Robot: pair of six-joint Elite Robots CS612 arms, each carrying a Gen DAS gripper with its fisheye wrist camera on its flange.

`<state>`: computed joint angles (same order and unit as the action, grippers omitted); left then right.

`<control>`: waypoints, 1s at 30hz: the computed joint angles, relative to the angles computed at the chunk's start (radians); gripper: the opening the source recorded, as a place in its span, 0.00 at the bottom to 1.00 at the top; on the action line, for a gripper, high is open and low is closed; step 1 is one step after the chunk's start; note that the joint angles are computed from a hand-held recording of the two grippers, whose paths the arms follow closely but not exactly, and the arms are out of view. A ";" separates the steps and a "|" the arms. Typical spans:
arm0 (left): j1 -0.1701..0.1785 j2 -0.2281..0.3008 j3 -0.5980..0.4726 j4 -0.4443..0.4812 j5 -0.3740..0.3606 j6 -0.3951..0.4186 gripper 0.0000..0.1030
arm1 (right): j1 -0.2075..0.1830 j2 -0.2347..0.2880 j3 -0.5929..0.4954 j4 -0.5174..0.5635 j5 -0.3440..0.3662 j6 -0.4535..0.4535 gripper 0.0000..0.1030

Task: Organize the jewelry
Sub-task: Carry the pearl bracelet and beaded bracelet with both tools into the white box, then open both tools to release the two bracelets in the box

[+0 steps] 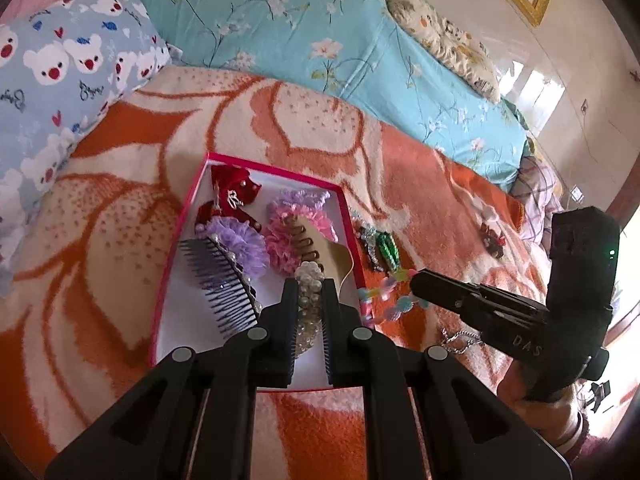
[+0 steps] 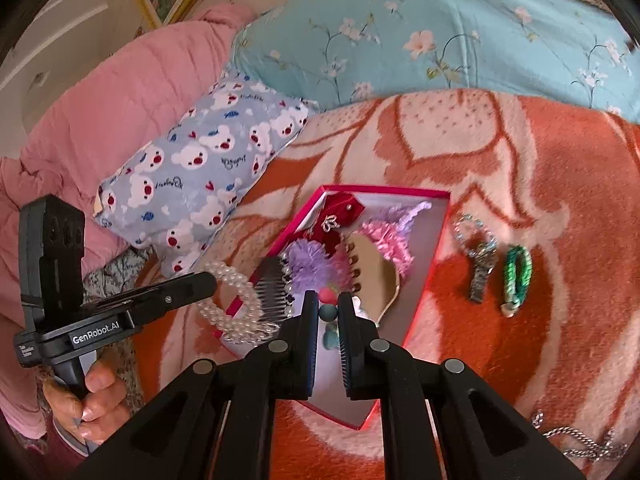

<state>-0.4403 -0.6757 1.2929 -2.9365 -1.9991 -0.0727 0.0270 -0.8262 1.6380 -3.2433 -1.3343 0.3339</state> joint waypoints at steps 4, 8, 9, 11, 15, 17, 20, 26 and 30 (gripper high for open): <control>-0.005 0.018 -0.015 0.050 -0.010 0.008 0.08 | 0.005 0.012 -0.013 0.027 0.006 -0.005 0.09; -0.012 0.028 -0.017 0.091 -0.012 0.024 0.08 | 0.006 0.027 -0.021 0.056 0.013 -0.004 0.09; -0.012 0.030 -0.018 0.099 -0.012 0.027 0.08 | 0.006 0.031 -0.024 0.064 0.016 -0.001 0.09; -0.014 0.035 -0.021 0.114 -0.007 0.033 0.08 | 0.005 0.038 -0.028 0.076 0.023 0.003 0.09; -0.016 0.041 -0.026 0.139 0.029 0.044 0.09 | 0.005 0.052 -0.037 0.101 0.030 0.003 0.09; -0.014 0.045 -0.030 0.151 0.034 0.041 0.09 | 0.005 0.057 -0.042 0.110 0.029 0.002 0.09; -0.013 0.050 -0.034 0.161 0.044 0.043 0.09 | 0.005 0.067 -0.051 0.130 0.035 -0.001 0.09; -0.013 0.058 -0.046 0.197 0.048 0.051 0.09 | 0.005 0.084 -0.065 0.165 0.046 -0.002 0.09; -0.011 0.061 -0.052 0.212 0.045 0.050 0.09 | 0.004 0.088 -0.069 0.172 0.048 -0.001 0.09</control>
